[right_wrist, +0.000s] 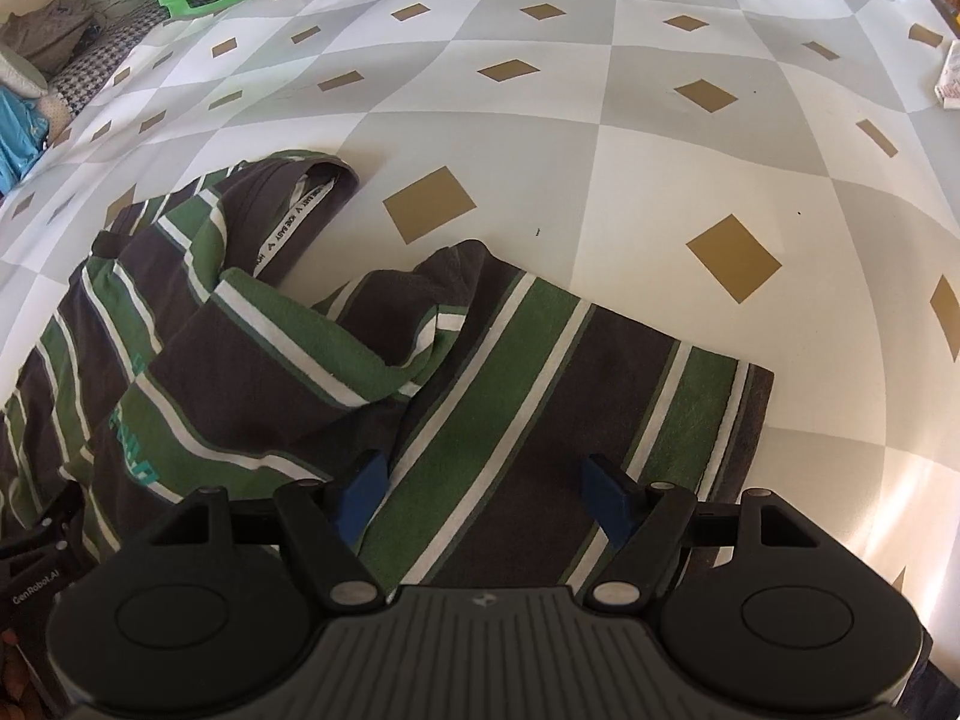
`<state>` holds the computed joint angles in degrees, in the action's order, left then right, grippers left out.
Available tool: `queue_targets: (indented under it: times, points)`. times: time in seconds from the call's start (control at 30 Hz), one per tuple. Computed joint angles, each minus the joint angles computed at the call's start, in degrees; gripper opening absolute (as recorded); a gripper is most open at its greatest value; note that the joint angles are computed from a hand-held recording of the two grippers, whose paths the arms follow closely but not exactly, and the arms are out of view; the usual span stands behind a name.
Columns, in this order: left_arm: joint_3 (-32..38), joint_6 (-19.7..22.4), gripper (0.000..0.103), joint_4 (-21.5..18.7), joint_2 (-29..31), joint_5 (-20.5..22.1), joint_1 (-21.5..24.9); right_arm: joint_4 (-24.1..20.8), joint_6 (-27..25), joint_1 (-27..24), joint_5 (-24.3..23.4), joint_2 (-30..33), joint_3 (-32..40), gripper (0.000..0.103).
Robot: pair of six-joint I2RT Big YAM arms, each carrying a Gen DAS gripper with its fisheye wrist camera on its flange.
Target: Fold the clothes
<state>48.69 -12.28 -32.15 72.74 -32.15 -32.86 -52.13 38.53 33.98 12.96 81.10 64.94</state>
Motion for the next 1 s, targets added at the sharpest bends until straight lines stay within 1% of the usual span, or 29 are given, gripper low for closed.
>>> queue_targets:
  times: [0.07, 0.17, 0.23, 0.33, 0.47, 0.67, 1.0]
  points:
    - [-0.4, 1.7, 0.103, 1.1, 0.3, -1.8, -1.1, -0.7, -0.8, 0.8, 1.7, 1.1, 0.8, 0.074]
    - [-1.0, 4.4, 0.103, 2.6, 0.5, -4.6, -2.6, -0.2, -0.9, 1.0, 2.9, 2.0, 1.2, 0.079]
    - [-1.3, 4.7, 0.103, 2.8, 0.6, -5.8, -3.4, -0.3, -0.4, 0.7, 3.2, 2.6, 1.8, 0.080]
    - [-1.1, 4.1, 0.103, 2.0, 0.5, -6.0, -3.9, -0.3, 0.0, 0.5, 4.0, 3.6, 2.7, 0.081]
    - [-0.3, 1.7, 0.103, -0.3, 0.3, -4.2, -3.5, -0.2, 0.7, 0.0, 4.3, 4.5, 3.6, 0.083]
    - [0.8, -2.2, 0.103, -2.8, 0.1, 1.2, -2.3, 0.3, 1.2, -0.7, 5.1, 5.8, 4.6, 0.084]
    - [1.6, -3.5, 0.103, -3.9, 0.1, 6.7, -3.3, 2.1, 0.9, -2.0, 6.8, 7.5, 5.8, 0.085]
